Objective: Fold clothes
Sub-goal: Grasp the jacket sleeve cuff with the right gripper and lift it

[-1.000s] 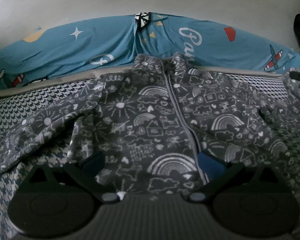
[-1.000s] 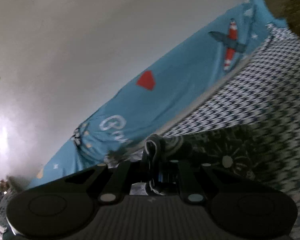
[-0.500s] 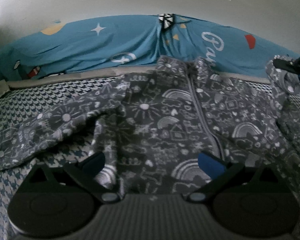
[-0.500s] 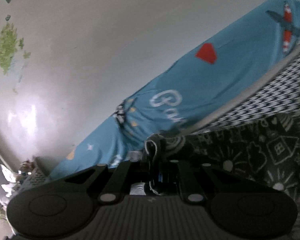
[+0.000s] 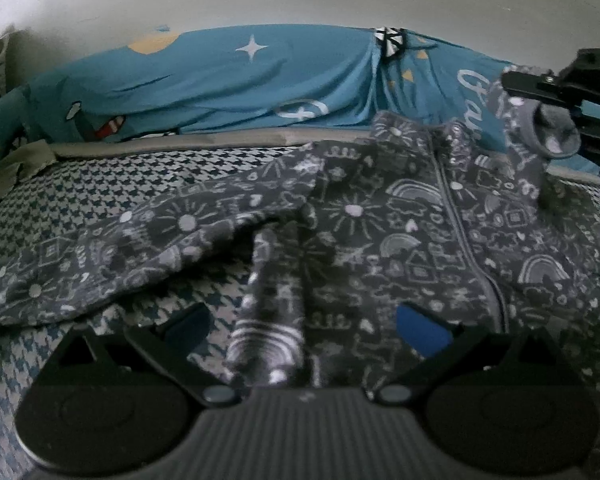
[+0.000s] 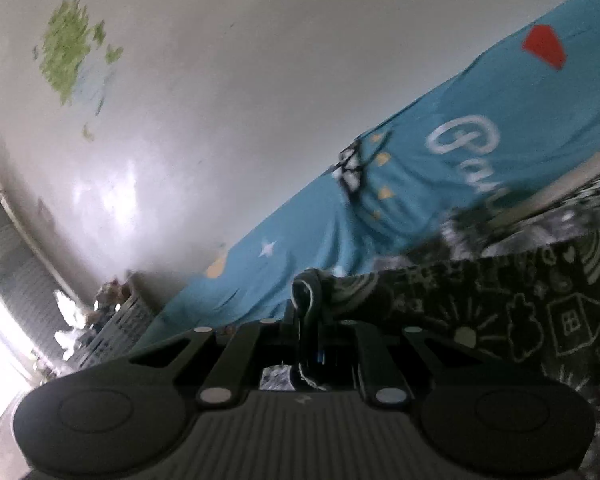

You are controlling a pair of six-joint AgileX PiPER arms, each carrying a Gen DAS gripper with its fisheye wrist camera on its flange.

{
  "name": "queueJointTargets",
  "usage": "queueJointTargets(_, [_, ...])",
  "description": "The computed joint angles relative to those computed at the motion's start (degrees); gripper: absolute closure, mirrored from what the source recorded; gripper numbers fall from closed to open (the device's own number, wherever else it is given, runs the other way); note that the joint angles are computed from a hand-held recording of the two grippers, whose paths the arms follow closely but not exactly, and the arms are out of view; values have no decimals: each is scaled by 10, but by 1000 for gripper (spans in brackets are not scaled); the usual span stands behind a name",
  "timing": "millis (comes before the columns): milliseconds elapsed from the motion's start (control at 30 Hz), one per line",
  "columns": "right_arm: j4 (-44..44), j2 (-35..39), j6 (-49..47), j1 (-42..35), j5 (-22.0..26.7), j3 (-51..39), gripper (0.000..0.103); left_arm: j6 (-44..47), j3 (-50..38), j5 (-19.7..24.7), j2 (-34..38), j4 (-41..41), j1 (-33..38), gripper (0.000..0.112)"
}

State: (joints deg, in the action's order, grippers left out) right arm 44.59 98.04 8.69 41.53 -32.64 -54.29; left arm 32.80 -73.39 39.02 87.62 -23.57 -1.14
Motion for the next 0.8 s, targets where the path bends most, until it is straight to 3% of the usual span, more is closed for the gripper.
queueJointTargets(333, [-113,85,52,-1,52,-117,92,-6,0,-3,5,7,20,9])
queueJointTargets(400, [-68,95,-1,5,68,-137,89,-9,-1,-2,9,12,22,9])
queueJointTargets(500, [-40,106,-19,1,102,-150,66,-12,-5,2,13,11,27,9])
queueJointTargets(633, [-33,100,-1,-4,110,-136,63,-15,-6,1,13,11,27,9])
queueJointTargets(800, [23,70,-54,-3,104,-110,62,-20,-6,-2,14,14,22,9])
